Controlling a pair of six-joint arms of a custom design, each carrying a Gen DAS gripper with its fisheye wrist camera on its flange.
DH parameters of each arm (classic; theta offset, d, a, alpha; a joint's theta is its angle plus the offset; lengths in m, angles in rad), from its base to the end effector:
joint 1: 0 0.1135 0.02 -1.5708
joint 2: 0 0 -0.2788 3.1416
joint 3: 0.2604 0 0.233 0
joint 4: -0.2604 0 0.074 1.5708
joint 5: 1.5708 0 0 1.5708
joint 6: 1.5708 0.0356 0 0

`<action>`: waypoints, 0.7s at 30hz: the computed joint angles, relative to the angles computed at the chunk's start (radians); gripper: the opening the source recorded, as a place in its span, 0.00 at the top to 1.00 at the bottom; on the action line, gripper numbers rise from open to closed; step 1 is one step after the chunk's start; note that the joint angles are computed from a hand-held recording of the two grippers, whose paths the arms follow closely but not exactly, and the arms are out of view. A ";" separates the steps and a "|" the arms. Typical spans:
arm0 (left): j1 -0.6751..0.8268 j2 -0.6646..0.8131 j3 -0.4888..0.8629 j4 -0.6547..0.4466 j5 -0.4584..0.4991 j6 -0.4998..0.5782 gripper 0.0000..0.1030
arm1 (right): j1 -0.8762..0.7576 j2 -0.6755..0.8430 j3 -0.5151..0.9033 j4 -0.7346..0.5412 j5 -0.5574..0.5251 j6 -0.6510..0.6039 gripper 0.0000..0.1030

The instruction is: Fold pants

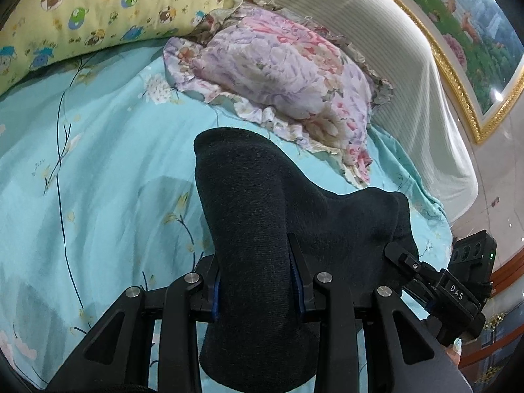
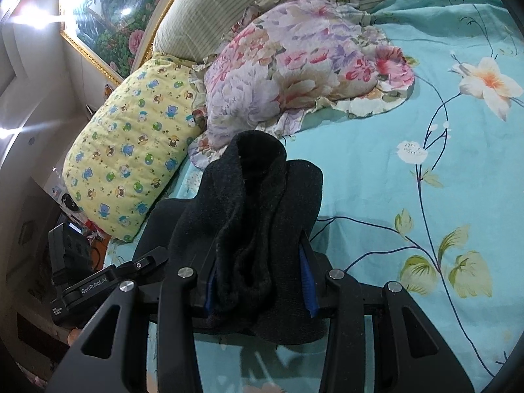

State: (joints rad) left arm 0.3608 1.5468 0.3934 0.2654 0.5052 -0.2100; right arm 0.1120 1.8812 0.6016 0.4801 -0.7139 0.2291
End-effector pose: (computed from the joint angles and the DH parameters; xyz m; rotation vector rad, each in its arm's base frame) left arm 0.2173 0.0636 0.1291 -0.4594 2.3389 -0.5474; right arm 0.2931 0.0564 0.1082 -0.2142 2.3298 1.0095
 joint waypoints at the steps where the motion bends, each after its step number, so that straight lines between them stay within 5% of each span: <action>1: 0.000 0.009 0.000 0.006 0.000 0.001 0.69 | 0.001 0.009 0.003 0.001 0.001 -0.002 0.59; 11: 0.005 0.072 -0.010 0.049 -0.007 0.017 0.61 | 0.003 0.067 0.028 -0.005 0.027 -0.028 0.50; 21: 0.020 0.090 -0.024 0.070 -0.025 0.027 0.42 | -0.012 0.104 0.039 0.001 0.018 -0.036 0.41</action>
State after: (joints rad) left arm 0.3808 1.6367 0.3690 0.3352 0.4807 -0.1828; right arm 0.1004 1.9853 0.6405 0.4815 -0.6955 0.1928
